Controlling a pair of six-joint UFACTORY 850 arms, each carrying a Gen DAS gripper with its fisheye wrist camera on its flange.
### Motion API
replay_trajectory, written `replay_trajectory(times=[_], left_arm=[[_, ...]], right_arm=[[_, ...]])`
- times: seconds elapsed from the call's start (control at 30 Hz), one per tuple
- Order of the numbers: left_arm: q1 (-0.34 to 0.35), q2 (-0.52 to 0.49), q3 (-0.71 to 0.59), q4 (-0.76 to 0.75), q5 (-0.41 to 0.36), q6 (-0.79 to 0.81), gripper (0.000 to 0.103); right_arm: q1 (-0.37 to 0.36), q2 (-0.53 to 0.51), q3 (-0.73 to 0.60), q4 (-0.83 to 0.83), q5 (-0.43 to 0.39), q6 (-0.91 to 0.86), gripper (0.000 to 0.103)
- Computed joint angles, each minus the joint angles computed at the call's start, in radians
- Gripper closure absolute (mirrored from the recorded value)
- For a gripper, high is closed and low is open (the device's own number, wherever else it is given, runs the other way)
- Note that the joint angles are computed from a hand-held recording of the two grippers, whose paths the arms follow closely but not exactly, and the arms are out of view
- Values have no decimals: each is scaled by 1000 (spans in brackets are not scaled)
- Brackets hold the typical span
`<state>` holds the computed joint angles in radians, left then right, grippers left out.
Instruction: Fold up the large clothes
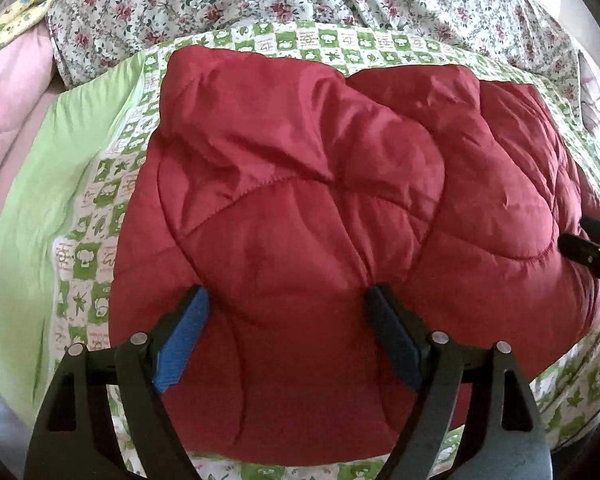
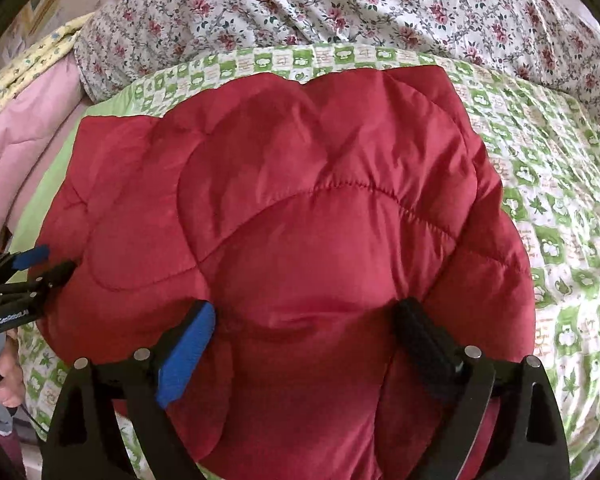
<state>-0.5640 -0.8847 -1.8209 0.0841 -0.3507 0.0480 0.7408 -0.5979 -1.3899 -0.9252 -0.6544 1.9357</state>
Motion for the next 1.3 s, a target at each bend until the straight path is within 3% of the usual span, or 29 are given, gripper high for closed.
replay_trajectory(times=[0.43, 0.7, 0.83, 1.07, 1.3], left_arm=[[-3, -14, -19, 44, -5, -43, 15], [-3, 6, 9, 75, 5, -61, 15], [-5, -1, 2, 88, 5, -73, 15], [-2, -33, -40, 73, -2, -58, 7], [3, 15, 23, 64, 20, -53, 7]], right_arm=[[9, -6, -21, 29, -36, -17, 8], [53, 30, -1, -17, -71, 49, 10], [60, 21, -19, 18, -79, -2, 10], [19, 0, 2, 19, -22, 26, 5], [41, 22, 8, 10, -41, 53, 6]])
